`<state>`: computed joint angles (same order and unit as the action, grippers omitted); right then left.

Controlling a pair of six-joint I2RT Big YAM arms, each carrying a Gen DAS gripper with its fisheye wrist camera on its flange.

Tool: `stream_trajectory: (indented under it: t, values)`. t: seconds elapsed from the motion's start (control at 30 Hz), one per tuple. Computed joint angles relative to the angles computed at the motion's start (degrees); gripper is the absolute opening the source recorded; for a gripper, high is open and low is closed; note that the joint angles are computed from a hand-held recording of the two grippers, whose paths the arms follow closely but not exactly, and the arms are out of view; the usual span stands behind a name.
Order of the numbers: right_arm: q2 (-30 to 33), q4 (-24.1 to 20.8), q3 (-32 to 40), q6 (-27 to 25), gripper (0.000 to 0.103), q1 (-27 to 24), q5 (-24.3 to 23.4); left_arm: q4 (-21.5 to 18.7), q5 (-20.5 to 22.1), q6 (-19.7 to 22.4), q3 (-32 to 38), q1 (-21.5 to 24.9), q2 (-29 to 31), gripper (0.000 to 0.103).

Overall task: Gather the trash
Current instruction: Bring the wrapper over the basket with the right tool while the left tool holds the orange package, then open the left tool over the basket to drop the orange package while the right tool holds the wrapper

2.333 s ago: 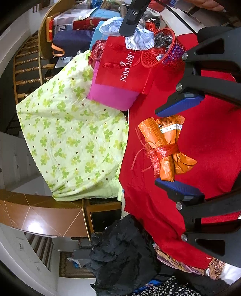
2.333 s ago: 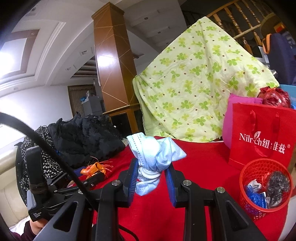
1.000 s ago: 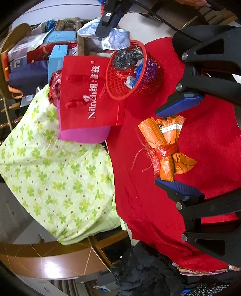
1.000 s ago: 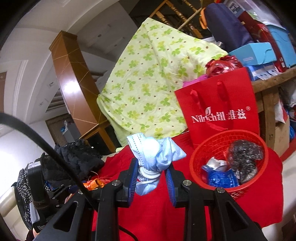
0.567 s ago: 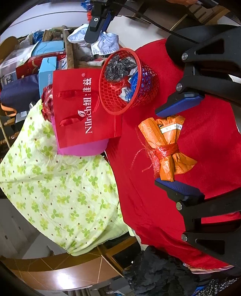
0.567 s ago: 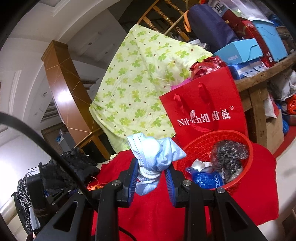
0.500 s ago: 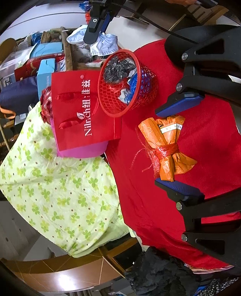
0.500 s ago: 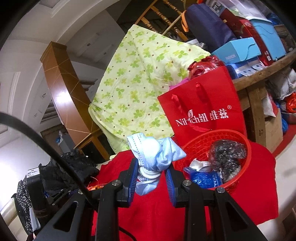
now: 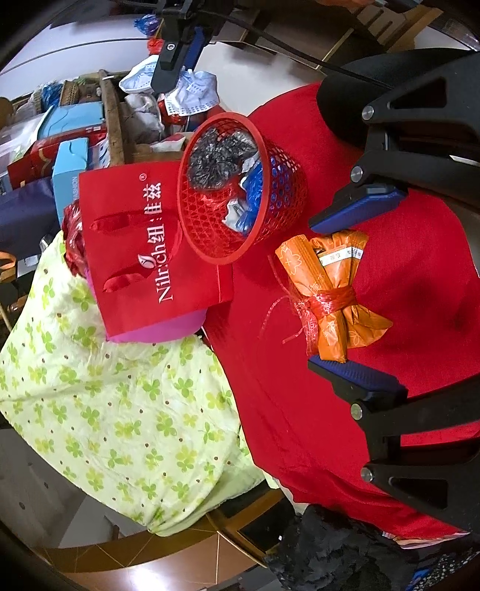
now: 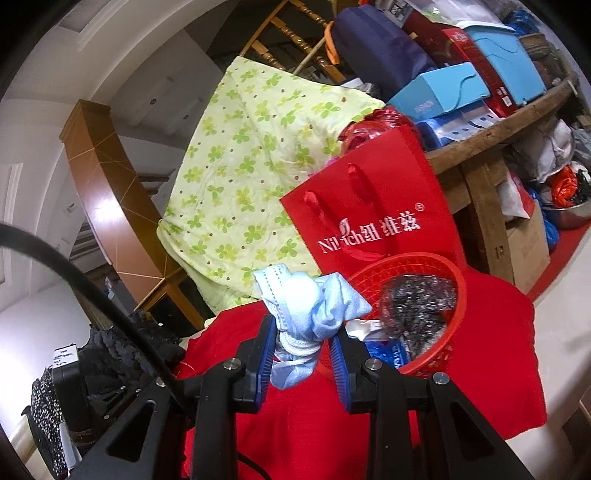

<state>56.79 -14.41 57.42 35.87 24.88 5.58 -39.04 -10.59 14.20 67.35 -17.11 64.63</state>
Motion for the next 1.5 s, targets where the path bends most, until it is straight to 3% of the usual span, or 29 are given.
stream_trajectory:
  t: [0.9,1.27,1.5]
  values:
    - [0.45,0.46,-4.72,4.82,0.031,-7.97,-4.64,-1.52,-0.26,0.84,2.29,-4.41,7.81,0.069]
    - [4.21,-0.5,-0.32,0.85,0.032,-8.93,-4.5,-1.35,4.99,2.12,10.2,-2.99,13.26,0.069]
    - [10.14,-0.38,5.64,-2.45,0.032,-10.5,-6.18,-1.21,13.47,0.32,16.8,-1.16,18.8,0.069]
